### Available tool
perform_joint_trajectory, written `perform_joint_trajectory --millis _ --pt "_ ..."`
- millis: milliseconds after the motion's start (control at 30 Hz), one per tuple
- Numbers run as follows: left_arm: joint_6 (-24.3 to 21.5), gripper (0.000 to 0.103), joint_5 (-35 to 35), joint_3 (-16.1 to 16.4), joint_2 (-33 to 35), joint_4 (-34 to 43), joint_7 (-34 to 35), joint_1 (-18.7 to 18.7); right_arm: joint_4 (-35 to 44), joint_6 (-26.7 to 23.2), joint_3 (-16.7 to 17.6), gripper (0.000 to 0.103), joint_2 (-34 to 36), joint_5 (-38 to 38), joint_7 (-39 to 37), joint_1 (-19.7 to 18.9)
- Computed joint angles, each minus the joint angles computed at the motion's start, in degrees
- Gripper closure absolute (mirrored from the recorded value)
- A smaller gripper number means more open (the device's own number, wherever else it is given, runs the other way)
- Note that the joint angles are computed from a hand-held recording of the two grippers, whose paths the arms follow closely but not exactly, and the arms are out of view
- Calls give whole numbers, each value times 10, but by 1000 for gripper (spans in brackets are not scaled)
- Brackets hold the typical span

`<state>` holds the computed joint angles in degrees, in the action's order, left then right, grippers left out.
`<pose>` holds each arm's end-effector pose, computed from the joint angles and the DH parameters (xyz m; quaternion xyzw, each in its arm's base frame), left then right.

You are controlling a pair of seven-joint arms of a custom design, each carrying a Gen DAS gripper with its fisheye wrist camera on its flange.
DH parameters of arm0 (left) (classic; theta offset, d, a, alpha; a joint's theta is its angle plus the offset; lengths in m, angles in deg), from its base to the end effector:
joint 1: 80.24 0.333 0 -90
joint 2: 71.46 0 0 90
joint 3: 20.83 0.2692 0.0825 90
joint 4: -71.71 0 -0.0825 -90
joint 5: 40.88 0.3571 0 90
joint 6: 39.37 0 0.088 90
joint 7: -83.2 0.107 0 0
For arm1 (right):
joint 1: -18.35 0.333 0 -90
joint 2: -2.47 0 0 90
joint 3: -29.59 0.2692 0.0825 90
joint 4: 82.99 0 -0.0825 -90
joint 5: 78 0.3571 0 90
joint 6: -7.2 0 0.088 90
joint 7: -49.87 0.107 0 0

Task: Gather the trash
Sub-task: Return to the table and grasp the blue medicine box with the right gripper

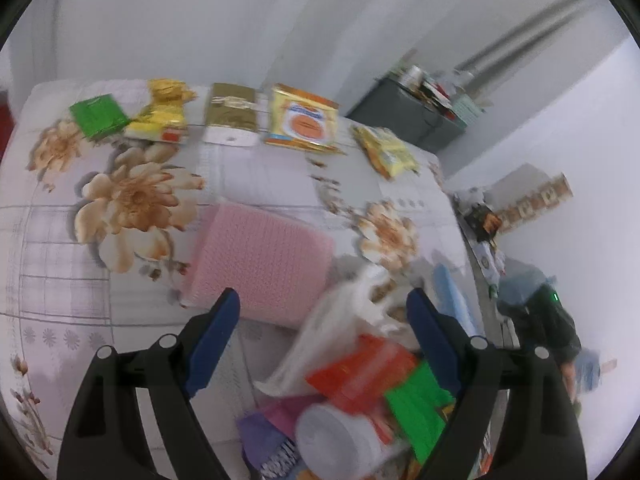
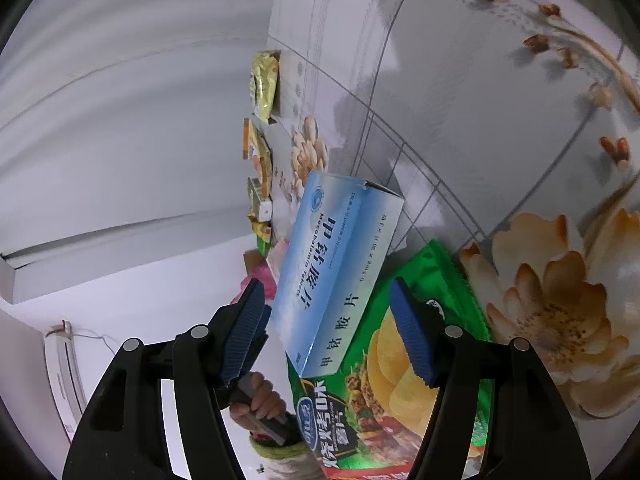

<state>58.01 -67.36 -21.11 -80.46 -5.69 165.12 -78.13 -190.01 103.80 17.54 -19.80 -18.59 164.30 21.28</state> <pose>0.4673 -0.0277 0.7782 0.7033 -0.6282 0.3328 0.0064 0.4323 -0.0074 0.6907 -0.3950 0.7459 0.3716 0.3866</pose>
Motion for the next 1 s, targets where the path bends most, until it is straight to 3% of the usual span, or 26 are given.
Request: perform_joint_trajectory --millis 100,233,367,467,700,1000 --pt "32 20 33 -4 7 -14 -26 6 6 -8 -1 37 2 -2 9 1" --pt "4 20 76 -12 55 27 -47 14 21 -1 8 34 19 4 14 7" --pt "-22 20 56 -17 86 54 -47 27 28 -4 11 34 25 3 16 9" --pt "-26 17 42 -24 95 63 -28 32 30 -5 11 33 26 1 18 7" --pt "-22 17 81 -38 98 62 19 28 23 12 18 33 30 11 19 12" --pt "-9 45 79 -33 68 28 33 22 -1 22 14 36 16 20 13 11"
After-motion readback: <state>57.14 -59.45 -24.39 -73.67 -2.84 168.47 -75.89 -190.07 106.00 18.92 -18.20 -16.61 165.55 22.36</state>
